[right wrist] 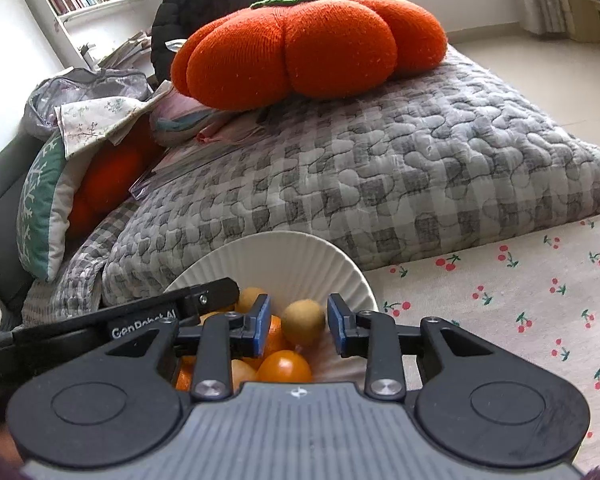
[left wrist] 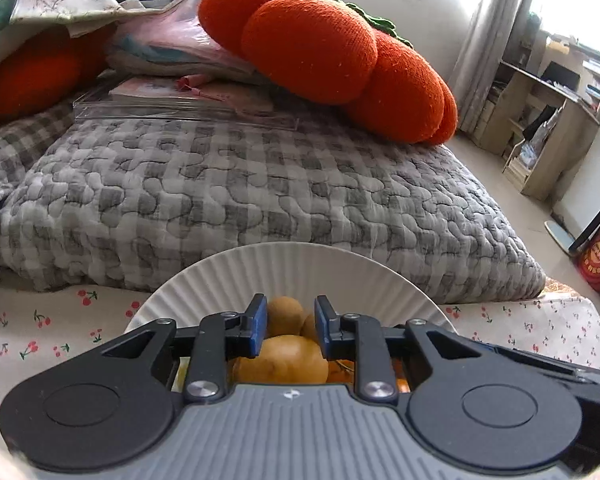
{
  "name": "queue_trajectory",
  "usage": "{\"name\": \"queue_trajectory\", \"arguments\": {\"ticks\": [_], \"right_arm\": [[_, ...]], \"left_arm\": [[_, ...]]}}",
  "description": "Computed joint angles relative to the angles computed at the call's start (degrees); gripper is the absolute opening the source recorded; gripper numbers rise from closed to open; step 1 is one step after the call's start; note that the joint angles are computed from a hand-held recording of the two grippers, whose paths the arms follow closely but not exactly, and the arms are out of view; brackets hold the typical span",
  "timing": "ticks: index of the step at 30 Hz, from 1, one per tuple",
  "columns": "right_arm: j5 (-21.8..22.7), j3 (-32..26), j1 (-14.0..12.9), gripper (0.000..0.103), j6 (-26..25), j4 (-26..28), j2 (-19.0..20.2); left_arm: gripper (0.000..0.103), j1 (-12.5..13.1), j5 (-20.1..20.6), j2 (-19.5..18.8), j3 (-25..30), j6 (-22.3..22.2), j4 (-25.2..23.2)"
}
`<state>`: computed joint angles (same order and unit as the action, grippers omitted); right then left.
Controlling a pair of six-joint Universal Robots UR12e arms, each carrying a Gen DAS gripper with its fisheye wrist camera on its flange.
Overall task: Organize fruits
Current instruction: 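Open both tools over the plate to drop the brown fruits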
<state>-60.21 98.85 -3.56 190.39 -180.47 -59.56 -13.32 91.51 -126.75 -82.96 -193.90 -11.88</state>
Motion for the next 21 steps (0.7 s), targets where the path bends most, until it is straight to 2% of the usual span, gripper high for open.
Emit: {"name": "queue_trajectory", "arguments": {"ticks": [4, 8, 11, 15, 21], "right_arm": [[-0.4, 0.1, -0.1, 0.03, 0.6, -0.3, -0.3], [-1.5, 0.1, 0.1, 0.03, 0.6, 1.0, -0.6], [-2.3, 0.4, 0.4, 0.03, 0.9, 1.3, -1.2], [-4.3, 1.1, 1.0, 0.033, 0.6, 1.8, -2.4], [-7.9, 3.2, 2.2, 0.036, -4.4, 2.4, -5.2]], "left_arm": [[0.025, 0.2, -0.5, 0.4, -0.6, -1.0, 0.6], [0.035, 0.2, -0.2, 1.5, -1.8, -1.3, 1.4], [0.042, 0.0, 2.6, 2.6, -3.2, -2.3, 2.4], [0.042, -0.9, 9.1, 4.0, -5.4, -1.6, 4.9], [0.043, -0.6, 8.9, 7.6, -9.8, -2.0, 7.0]]}}
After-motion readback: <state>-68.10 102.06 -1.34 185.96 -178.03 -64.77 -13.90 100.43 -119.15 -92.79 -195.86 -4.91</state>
